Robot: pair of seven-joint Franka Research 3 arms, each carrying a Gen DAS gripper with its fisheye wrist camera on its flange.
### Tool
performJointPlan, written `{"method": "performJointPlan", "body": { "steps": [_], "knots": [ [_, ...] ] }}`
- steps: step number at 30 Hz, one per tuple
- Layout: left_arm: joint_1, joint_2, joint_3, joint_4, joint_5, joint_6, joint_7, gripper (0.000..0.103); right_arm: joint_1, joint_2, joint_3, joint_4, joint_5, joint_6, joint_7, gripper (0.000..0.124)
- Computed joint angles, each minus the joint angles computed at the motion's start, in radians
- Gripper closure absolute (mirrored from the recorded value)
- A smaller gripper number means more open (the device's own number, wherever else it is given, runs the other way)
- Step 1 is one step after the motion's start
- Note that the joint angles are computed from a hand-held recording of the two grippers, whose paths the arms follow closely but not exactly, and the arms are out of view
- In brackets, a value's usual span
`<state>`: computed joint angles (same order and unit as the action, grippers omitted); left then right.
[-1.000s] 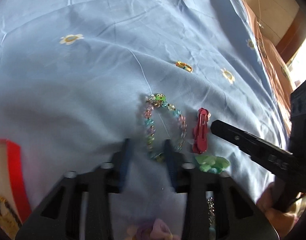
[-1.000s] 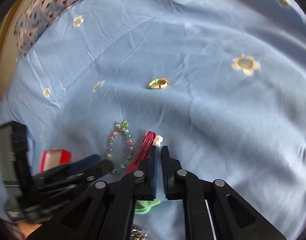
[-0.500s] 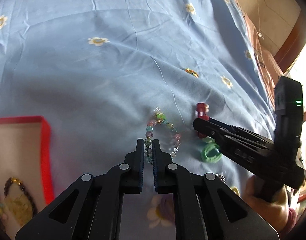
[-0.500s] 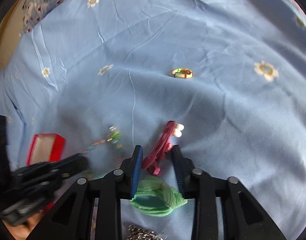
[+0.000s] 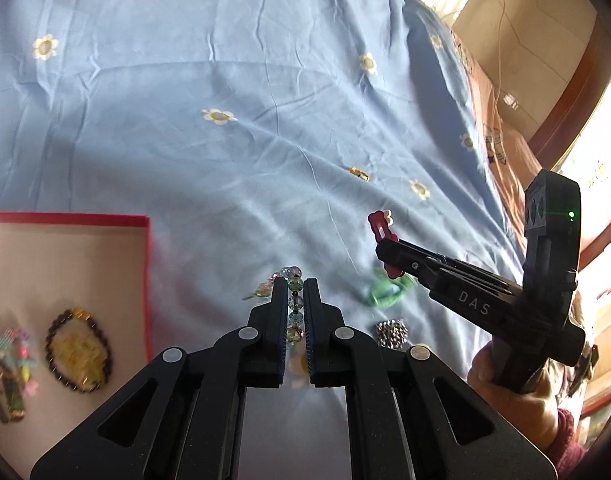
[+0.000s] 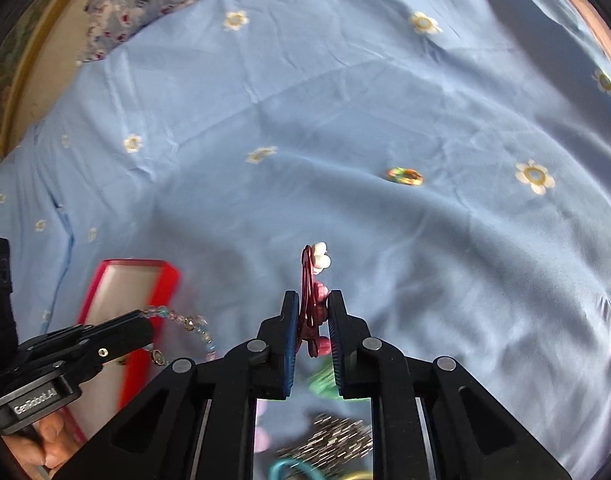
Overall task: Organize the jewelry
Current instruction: 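Grasp the clear bracelet with the left tool while the right grasps the pink clip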
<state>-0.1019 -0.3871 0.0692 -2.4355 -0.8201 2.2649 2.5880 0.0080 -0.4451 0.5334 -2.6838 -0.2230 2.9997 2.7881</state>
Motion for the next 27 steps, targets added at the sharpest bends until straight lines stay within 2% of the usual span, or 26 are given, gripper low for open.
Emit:
{"method": "performJointPlan", "body": {
  "steps": [6,15,20,27],
  "knots": [
    [0.037,-0.055,0.045,-0.023,0.012,-0.045,-0.005,0.097,0.055,0.007,0.005,0.023,0.031,0.031,-0.017,0.109],
    [0.112,-0.111,0.112,-0.047,0.043,-0.097,-0.014,0.097,0.076,0.082,0.068,0.095,0.032,0.062,-0.019,0.109],
    [0.149,-0.123,0.141,-0.05,0.059,-0.109,-0.009,0.097,0.079,0.152,0.097,0.154,-0.007,0.076,-0.012,0.109],
    [0.191,-0.102,0.161,-0.044,0.072,-0.114,-0.004,0.097,0.11,0.242,0.095,0.244,-0.11,0.063,0.031,0.109]
  ]
}}
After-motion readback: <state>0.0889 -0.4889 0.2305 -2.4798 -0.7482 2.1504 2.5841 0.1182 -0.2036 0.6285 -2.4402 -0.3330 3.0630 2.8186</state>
